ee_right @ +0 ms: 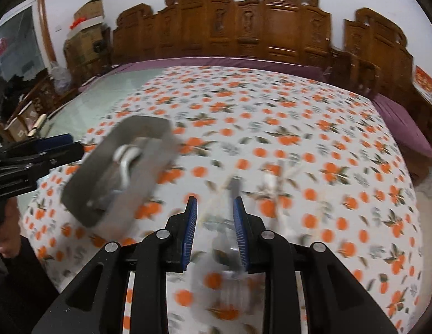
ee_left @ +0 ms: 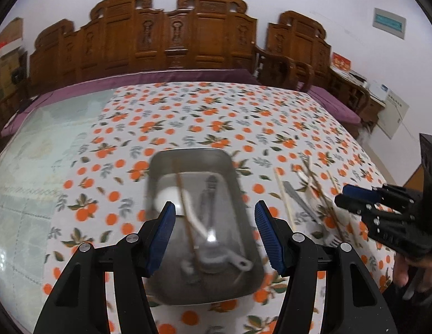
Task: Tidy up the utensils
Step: 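Lower the chopstick into the tray and open the right gripper, then grasp another wooden chopstick from the table with the right gripper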
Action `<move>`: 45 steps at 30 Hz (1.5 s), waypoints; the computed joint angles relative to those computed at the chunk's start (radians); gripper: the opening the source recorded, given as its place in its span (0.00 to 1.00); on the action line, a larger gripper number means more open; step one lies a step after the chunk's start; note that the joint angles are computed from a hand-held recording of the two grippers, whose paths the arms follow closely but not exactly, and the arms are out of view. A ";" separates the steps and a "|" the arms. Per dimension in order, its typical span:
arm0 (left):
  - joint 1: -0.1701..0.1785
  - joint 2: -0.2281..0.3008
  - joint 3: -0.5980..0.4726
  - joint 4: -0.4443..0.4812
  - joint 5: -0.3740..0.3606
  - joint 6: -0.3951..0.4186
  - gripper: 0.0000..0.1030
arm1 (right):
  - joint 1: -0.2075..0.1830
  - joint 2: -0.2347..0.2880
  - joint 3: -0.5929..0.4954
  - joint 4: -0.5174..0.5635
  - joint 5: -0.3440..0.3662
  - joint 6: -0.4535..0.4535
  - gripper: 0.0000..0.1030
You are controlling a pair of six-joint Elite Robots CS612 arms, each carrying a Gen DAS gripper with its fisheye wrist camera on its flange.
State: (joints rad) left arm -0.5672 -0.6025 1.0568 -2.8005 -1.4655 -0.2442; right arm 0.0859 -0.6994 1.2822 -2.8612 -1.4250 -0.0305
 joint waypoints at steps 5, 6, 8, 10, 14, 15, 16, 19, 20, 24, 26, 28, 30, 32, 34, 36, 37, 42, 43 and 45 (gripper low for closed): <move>-0.019 0.013 -0.013 -0.009 -0.021 0.017 0.55 | -0.031 0.000 0.032 -0.025 -0.011 0.020 0.28; -0.022 0.014 -0.013 -0.010 -0.020 0.021 0.55 | -0.033 0.001 0.036 -0.027 -0.010 0.026 0.28; -0.029 0.018 -0.015 -0.013 -0.021 0.032 0.55 | -0.041 0.008 0.042 -0.033 -0.001 0.037 0.28; -0.035 0.022 -0.016 -0.012 -0.028 0.038 0.55 | -0.044 0.012 0.049 -0.033 0.004 0.045 0.28; -0.045 0.026 -0.017 -0.015 -0.033 0.057 0.55 | -0.044 0.015 0.059 -0.028 0.032 0.047 0.22; -0.047 0.028 -0.019 -0.014 -0.036 0.061 0.55 | -0.041 0.017 0.058 -0.025 0.026 0.036 0.22; -0.049 0.030 -0.021 -0.010 -0.037 0.064 0.55 | -0.038 0.019 0.055 -0.013 0.022 0.022 0.22; -0.055 0.036 -0.028 0.001 -0.038 0.072 0.55 | -0.032 0.028 0.039 0.029 0.018 -0.004 0.18; -0.055 0.038 -0.029 0.004 -0.039 0.074 0.55 | -0.029 0.031 0.033 0.038 0.004 -0.014 0.18; -0.059 0.043 -0.034 0.017 -0.037 0.085 0.55 | -0.022 0.045 0.009 0.072 -0.037 -0.029 0.16; -0.061 0.046 -0.036 0.023 -0.036 0.088 0.55 | -0.018 0.051 -0.001 0.084 -0.053 -0.039 0.15; -0.062 0.047 -0.036 0.028 -0.036 0.092 0.55 | -0.014 0.055 -0.007 0.084 -0.072 -0.049 0.15; -0.065 0.049 -0.036 0.032 -0.034 0.097 0.55 | -0.012 0.058 -0.011 0.083 -0.082 -0.053 0.14; -0.067 0.051 -0.036 0.037 -0.032 0.102 0.55 | -0.008 0.060 -0.015 0.084 -0.099 -0.059 0.10; -0.069 0.053 -0.038 0.043 -0.031 0.106 0.55 | -0.009 0.060 -0.016 0.086 -0.103 -0.056 0.06; -0.072 0.056 -0.041 0.050 -0.029 0.109 0.55 | -0.011 0.060 -0.016 0.088 -0.103 -0.052 0.06; -0.072 0.058 -0.044 0.053 -0.028 0.111 0.55 | -0.012 0.059 -0.016 0.089 -0.101 -0.049 0.06; -0.077 0.069 -0.055 0.071 -0.022 0.117 0.55 | -0.020 0.050 -0.001 0.054 -0.090 -0.028 0.06; -0.077 0.071 -0.058 0.073 -0.023 0.117 0.55 | -0.022 0.048 0.004 0.041 -0.087 -0.019 0.06; -0.078 0.077 -0.065 0.080 -0.025 0.119 0.55 | -0.025 0.045 0.009 0.018 -0.086 -0.005 0.06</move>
